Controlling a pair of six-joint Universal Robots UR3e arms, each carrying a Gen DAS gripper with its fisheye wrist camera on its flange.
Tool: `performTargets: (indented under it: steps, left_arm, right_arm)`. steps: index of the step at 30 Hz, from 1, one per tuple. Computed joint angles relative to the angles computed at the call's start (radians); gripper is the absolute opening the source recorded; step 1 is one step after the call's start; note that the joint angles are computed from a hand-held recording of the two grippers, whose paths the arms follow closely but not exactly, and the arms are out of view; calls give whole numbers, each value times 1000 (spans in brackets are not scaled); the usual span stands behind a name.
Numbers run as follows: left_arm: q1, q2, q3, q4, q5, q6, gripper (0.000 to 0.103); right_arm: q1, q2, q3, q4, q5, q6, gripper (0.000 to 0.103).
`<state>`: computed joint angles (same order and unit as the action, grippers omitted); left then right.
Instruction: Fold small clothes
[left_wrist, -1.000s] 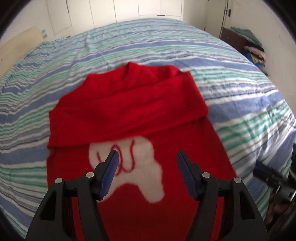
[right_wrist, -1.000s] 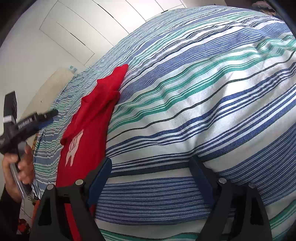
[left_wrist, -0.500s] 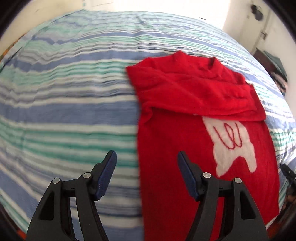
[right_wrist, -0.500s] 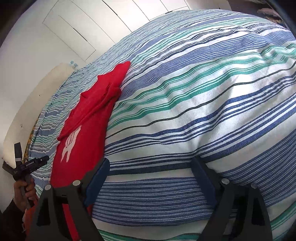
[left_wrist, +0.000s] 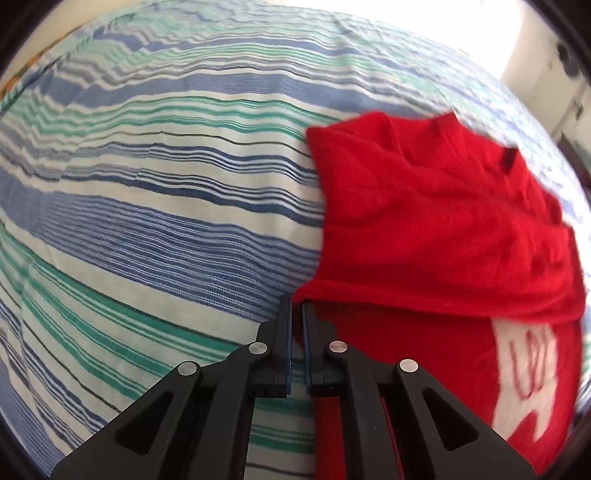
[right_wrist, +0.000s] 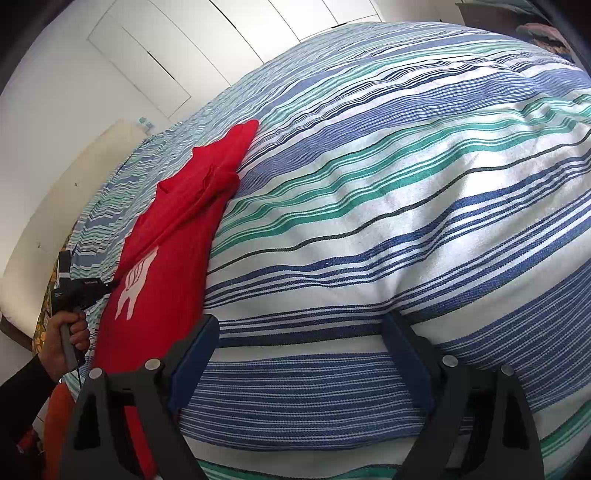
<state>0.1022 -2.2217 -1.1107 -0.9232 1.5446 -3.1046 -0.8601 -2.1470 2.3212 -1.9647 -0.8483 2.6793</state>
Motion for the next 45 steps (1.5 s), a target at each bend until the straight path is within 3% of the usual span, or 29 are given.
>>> performTargets:
  steps: [2, 3, 4, 5, 6, 8, 10, 16, 17, 18, 20, 28, 33, 38, 45]
  left_arm:
    - [-15, 23, -17, -4, 31, 9, 18]
    - [-12, 39, -27, -16, 45, -1, 44]
    - [-8, 64, -46, -31, 63, -20, 79]
    - [3, 103, -88, -21, 85, -50, 93]
    - [23, 155, -163, 28, 93, -71, 101]
    - [91, 236, -275, 104, 54, -74, 101]
    - [135, 238, -267, 95, 78, -80, 101]
    - [218, 55, -145, 169, 138, -23, 103]
    - [241, 18, -153, 180, 106, 15, 103]
    - [282, 14, -202, 229, 11, 39, 103]
    - [341, 71, -337, 364, -97, 25, 103]
    - [308, 80, -349, 369, -30, 30, 103]
    - [310, 58, -322, 362, -37, 27, 103]
    - [311, 49, -305, 354, -38, 27, 103]
    - [310, 49, -306, 354, -38, 25, 103]
  right_arm:
    - [8, 13, -2, -16, -3, 2, 91]
    - [14, 16, -1, -24, -6, 5, 92]
    - [15, 16, -1, -25, -8, 6, 92]
    - [15, 17, -2, -25, -7, 7, 92]
    - [11, 14, -3, -17, -5, 4, 92]
    - [7, 11, -3, -10, -2, -1, 92]
    - [11, 13, 1, -22, -4, 3, 92]
    - [43, 24, 9, -78, -30, 26, 93]
    - [55, 30, 11, -98, -40, 36, 93]
    - [68, 38, 11, -119, -51, 45, 94]
    - [106, 55, 11, -169, -82, 67, 96]
    - [271, 142, -30, -307, -261, 156, 98]
    - [300, 182, -71, -298, -293, 195, 100]
    - [387, 227, -81, -379, -389, 264, 103]
    - [415, 248, -78, -428, -428, 315, 103]
